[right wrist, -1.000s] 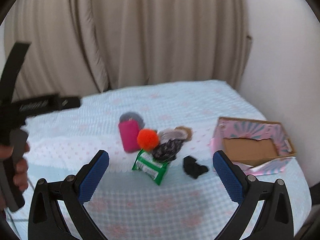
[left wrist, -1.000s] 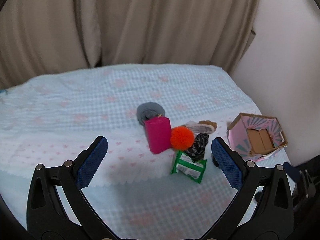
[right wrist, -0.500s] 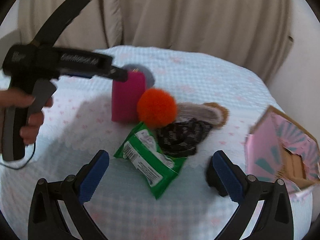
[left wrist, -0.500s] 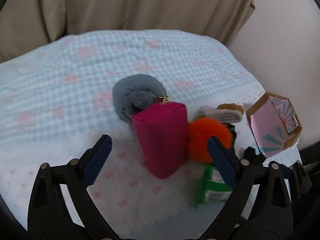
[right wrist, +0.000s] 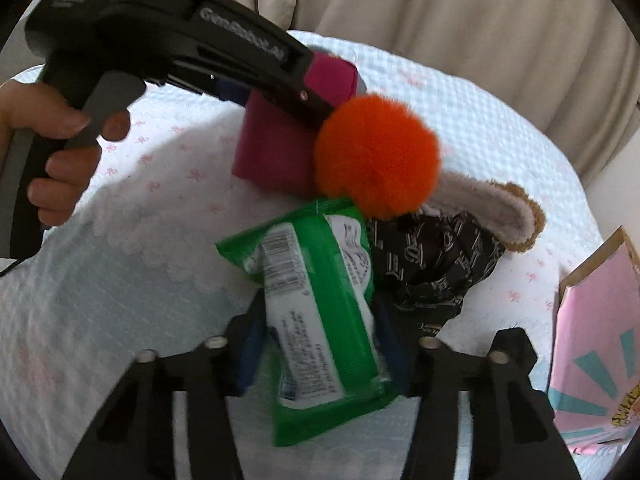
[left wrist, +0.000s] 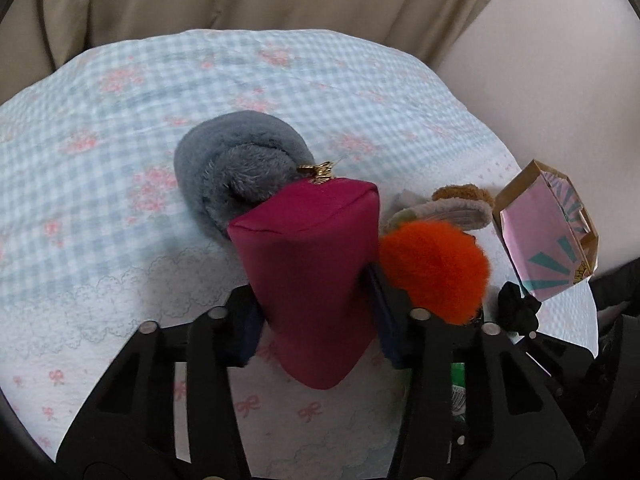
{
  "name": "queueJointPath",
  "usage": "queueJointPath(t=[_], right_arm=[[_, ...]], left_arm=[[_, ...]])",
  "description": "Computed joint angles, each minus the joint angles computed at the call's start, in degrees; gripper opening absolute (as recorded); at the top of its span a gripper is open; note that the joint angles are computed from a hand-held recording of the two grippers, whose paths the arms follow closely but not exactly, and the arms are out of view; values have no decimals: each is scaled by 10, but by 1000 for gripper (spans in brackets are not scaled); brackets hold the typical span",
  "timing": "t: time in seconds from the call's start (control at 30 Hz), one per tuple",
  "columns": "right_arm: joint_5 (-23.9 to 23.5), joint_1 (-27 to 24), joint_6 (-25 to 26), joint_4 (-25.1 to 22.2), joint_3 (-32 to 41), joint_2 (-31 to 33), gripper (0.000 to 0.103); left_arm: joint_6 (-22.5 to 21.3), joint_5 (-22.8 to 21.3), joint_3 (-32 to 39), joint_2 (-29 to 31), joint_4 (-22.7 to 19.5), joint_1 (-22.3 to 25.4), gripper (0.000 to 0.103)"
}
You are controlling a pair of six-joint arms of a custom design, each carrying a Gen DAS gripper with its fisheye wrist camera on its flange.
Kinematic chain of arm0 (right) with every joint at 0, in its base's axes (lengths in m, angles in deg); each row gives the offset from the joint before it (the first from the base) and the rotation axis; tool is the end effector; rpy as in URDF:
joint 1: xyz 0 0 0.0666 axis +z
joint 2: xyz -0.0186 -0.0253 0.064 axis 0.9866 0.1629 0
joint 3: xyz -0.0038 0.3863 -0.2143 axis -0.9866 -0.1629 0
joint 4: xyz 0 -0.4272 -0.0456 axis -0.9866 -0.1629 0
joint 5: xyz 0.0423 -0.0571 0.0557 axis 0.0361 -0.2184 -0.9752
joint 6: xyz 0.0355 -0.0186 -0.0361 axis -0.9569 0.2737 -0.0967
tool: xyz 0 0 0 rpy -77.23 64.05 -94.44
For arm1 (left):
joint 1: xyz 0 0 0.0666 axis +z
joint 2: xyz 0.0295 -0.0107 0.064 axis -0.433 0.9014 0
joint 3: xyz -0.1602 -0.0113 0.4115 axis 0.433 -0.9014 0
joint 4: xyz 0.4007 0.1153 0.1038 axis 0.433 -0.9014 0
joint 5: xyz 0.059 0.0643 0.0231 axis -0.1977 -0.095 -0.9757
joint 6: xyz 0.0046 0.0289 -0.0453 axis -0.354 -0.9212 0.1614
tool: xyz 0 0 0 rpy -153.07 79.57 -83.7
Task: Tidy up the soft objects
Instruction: 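Grasp the pink pouch with the left gripper while the right gripper grasps the green wipe pack, then carry the pink pouch and green pack into the cardboard box and release both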
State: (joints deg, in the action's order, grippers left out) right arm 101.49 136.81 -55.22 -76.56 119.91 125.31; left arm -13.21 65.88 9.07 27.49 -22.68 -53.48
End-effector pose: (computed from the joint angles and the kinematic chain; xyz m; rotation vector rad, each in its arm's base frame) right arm 0.3073 0.4191 0.3853 -0.1623 2.4125 -0.2045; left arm 0.4931 -0.2766 0.4470 0.7709 2.4218 -0.7073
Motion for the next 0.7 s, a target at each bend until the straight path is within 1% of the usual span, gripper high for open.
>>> queueJointPath(t=[0.03, 0.13, 0.27, 0.37, 0.5, 0.6, 0.7], right_arm=[[-1, -1, 2, 6, -3, -2, 42], [-1, -4, -2, 3, -1, -2, 38], [-3, -7, -17, 8, -2, -6, 37], [1, -7, -24, 13, -2, -13, 36], [1, -12, -39, 3, 4, -23, 35], [8, -7, -62, -16, 13, -31, 35], [22, 8, -104, -55, 30, -44, 35]], left_arm=[[1, 0, -1, -1, 0, 0, 35], [-2, -8, -2, -7, -4, -2, 28], [-5, -15, -5, -19, -9, -3, 20], [-1, -19, -7, -28, -15, -1, 18], [4, -21, -4, -41, -26, 4, 16], [11, -21, 1, -56, -36, 7, 16], [15, -25, 10, -74, -51, 9, 16]])
